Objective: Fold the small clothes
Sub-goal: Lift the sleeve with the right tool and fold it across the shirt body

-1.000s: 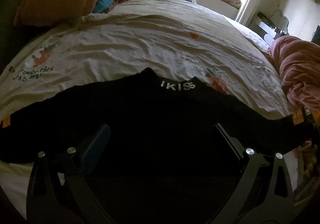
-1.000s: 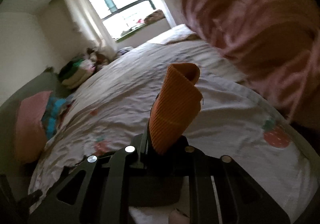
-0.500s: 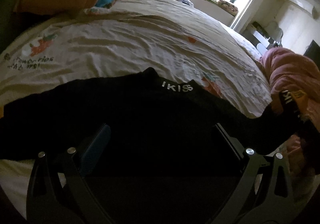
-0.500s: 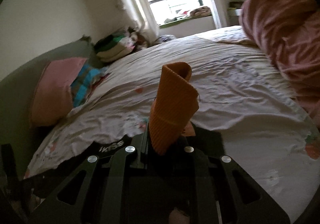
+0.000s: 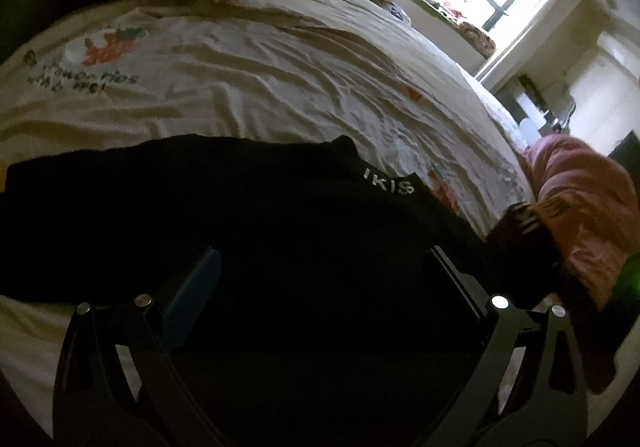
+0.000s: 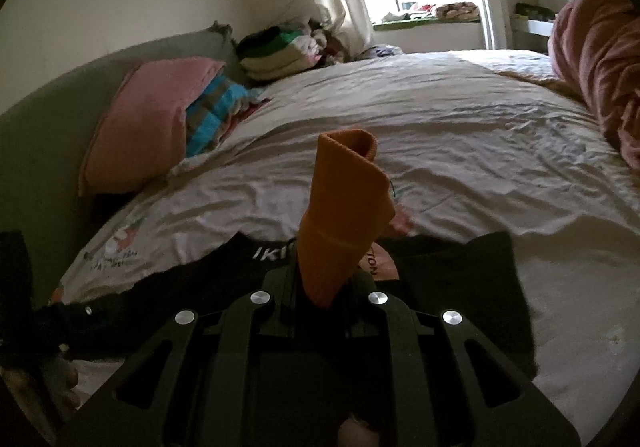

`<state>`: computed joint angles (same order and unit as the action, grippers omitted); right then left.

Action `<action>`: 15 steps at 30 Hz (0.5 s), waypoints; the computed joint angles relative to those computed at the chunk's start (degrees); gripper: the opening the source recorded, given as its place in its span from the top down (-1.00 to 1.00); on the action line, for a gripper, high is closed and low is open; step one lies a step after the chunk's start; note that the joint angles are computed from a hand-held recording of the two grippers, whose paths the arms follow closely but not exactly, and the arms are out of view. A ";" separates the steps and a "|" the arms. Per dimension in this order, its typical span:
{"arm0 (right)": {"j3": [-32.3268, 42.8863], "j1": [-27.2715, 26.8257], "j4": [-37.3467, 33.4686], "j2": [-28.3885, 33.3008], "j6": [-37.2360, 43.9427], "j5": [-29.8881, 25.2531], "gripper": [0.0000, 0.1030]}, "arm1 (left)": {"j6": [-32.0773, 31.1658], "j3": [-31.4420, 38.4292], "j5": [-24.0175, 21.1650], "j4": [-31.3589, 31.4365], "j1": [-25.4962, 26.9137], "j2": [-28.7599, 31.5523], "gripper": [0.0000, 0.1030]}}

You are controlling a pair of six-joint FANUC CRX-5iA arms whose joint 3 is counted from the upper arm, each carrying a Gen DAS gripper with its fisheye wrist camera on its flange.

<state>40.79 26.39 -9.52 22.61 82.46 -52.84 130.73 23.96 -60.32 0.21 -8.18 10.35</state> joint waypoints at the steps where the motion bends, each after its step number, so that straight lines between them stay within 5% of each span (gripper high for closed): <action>1: -0.04 0.62 0.09 0.24 0.16 -0.28 0.73 | -0.01 -0.82 0.73 0.65 0.35 -0.35 -0.84; 15: 3.75 4.30 -4.13 5.18 4.76 -6.91 0.63 | -3.04 -12.66 10.22 11.52 4.60 -4.29 -0.82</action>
